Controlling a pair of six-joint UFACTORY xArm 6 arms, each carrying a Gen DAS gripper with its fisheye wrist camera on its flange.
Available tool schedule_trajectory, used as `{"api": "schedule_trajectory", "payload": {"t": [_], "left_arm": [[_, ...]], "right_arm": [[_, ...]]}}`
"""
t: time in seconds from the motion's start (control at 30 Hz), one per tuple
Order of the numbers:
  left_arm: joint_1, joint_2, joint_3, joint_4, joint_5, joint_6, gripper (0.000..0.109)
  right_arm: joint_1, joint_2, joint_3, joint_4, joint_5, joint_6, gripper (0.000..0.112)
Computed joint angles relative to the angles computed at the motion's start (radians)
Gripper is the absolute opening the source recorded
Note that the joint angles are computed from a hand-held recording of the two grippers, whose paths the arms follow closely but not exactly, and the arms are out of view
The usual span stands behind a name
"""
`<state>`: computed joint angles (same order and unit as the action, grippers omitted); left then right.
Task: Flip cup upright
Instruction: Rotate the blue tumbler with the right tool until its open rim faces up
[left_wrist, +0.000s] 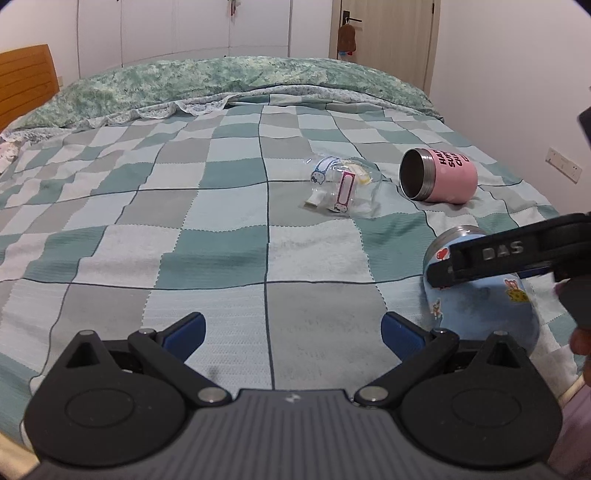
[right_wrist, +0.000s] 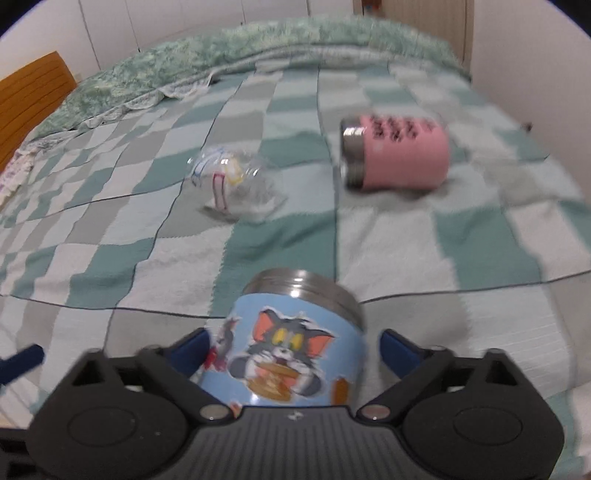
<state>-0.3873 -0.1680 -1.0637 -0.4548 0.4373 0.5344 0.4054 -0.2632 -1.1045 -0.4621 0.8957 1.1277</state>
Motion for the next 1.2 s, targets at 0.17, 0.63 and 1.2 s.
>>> {"api": "schedule_trajectory", "payload": {"t": [0.17,0.63,1.2], "left_arm": [[0.013,0.021,-0.008,-0.027,0.011,0.018,0.103],[0.010,0.039,-0.026,0.039,0.011,-0.021,0.103],[-0.042,-0.132,0.095,0.119,-0.020,-0.153,0.103]], "right_arm": [[0.010,0.019,-0.028,0.054,0.004,-0.312,0.089],[-0.099,0.132,-0.161,0.337,0.095,-0.404,0.085],[0.020,-0.332,0.270,-0.526,-0.229,0.089,0.083]]}}
